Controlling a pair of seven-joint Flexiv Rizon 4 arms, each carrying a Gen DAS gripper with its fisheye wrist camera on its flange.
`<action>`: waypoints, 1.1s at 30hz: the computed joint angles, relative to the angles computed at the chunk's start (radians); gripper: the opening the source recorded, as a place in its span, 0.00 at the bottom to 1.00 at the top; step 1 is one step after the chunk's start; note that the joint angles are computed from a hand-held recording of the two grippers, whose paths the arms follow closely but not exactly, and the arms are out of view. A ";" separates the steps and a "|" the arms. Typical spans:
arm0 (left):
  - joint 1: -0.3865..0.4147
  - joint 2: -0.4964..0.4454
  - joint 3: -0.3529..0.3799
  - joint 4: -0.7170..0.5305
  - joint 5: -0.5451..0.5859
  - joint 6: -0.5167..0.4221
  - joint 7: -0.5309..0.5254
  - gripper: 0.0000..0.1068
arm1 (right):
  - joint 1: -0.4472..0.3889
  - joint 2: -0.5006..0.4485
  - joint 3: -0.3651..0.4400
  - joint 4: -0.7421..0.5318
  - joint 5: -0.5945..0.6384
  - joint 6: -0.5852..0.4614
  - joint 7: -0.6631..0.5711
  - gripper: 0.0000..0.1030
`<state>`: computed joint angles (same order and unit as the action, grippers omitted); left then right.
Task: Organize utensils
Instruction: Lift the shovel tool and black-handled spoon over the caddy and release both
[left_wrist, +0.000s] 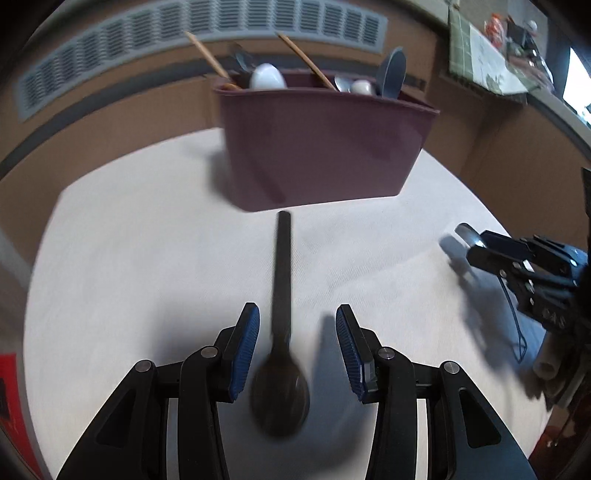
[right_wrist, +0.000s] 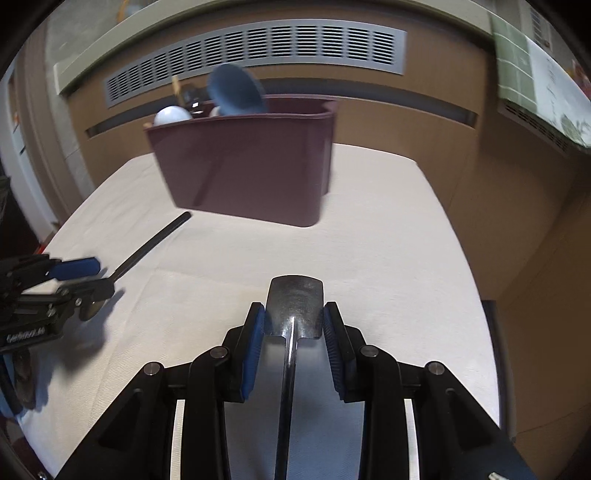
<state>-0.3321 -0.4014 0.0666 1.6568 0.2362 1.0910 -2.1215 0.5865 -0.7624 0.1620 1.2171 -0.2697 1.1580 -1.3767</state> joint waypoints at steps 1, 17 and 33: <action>0.006 -0.013 -0.003 -0.025 -0.010 -0.036 0.011 0.40 | -0.002 -0.002 0.001 -0.002 0.004 0.003 0.002 0.28; -0.049 -0.011 0.075 -0.099 0.128 -0.038 -0.168 0.12 | -0.003 -0.004 -0.008 0.014 -0.030 0.144 0.008 0.28; -0.119 0.218 0.069 -0.049 0.589 0.022 -0.671 0.12 | 0.005 0.053 -0.020 0.066 -0.043 0.245 0.017 0.28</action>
